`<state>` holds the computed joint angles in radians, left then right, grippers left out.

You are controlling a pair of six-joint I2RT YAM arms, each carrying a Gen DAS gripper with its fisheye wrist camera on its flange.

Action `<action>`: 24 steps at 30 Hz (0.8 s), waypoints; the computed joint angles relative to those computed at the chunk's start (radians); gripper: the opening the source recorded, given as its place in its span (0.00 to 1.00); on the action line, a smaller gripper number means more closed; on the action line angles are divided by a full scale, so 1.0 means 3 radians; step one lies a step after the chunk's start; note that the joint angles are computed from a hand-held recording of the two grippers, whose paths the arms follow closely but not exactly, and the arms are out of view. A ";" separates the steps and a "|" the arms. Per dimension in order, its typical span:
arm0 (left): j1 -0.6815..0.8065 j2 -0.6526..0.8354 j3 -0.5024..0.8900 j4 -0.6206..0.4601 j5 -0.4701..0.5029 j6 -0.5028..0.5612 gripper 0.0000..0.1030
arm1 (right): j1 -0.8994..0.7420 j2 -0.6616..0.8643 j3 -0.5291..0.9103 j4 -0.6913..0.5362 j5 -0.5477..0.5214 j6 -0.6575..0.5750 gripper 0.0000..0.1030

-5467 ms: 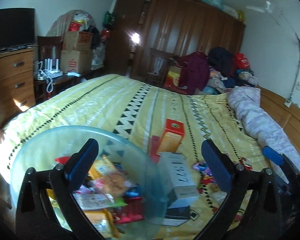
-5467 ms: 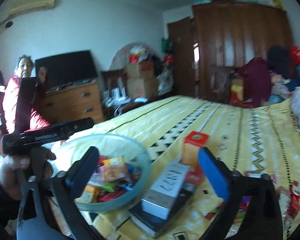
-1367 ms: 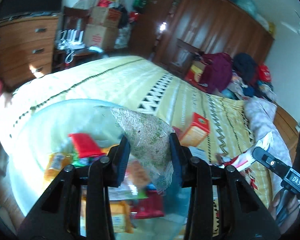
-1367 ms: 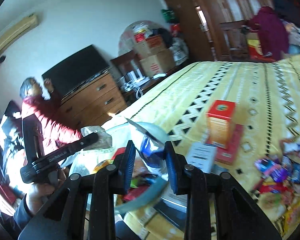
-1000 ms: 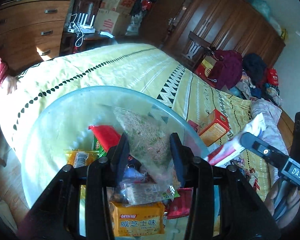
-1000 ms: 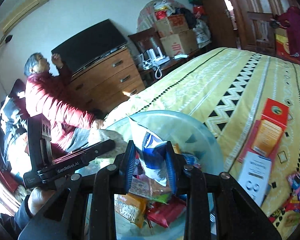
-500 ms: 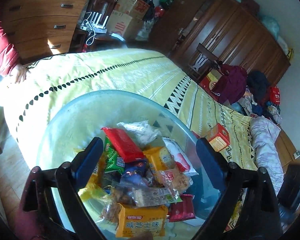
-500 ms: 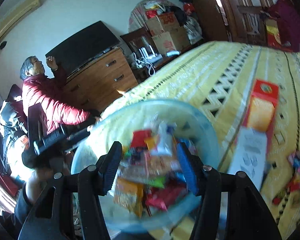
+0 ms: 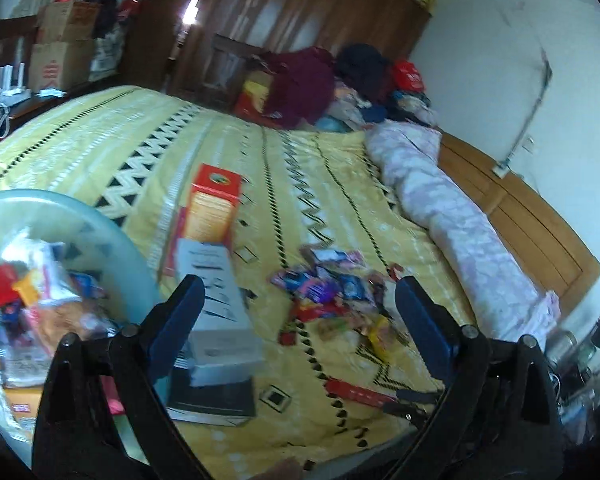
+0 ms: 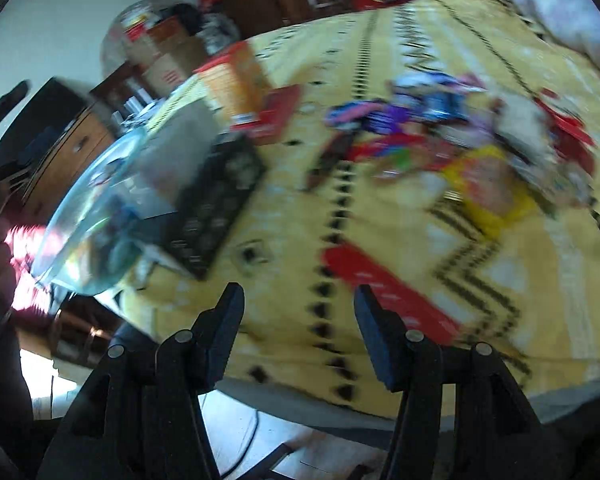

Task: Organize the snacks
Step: 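Move both open grippers back over the snack pile on the bed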

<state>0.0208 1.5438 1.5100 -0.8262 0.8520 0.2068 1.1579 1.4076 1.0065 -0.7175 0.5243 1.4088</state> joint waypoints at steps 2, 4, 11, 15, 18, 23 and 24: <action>-0.0203 -0.0053 -0.0137 -0.0037 -0.0098 0.0051 0.94 | -0.0109 -0.0266 -0.0224 -0.0062 -0.0018 -0.0057 0.60; -0.0373 -0.0108 -0.0281 -0.0064 -0.0218 0.0155 0.93 | -0.0284 -0.0449 -0.0312 -0.0077 -0.0062 -0.0290 0.60; -0.0806 -0.0384 -0.0768 0.0106 -0.0509 0.0314 0.93 | -0.1900 -0.0136 0.0062 0.0522 -0.0902 -0.2330 0.46; -0.0916 -0.0410 -0.0892 0.0292 -0.0533 0.0324 0.93 | -0.2537 0.0917 0.0926 0.0616 -0.1438 -0.2957 0.40; -0.0944 -0.0305 -0.0896 0.0299 -0.0492 0.0339 0.93 | -0.2759 0.1728 0.1720 0.0508 -0.1702 -0.3199 0.40; -0.0993 -0.0237 -0.0947 0.0267 -0.0543 0.0424 0.93 | -0.3023 0.2888 0.2914 0.0115 -0.1974 -0.3227 0.41; -0.0985 -0.0224 -0.0961 0.0250 -0.0539 0.0428 0.93 | -0.3044 0.3015 0.2991 0.0040 -0.2090 -0.3219 0.41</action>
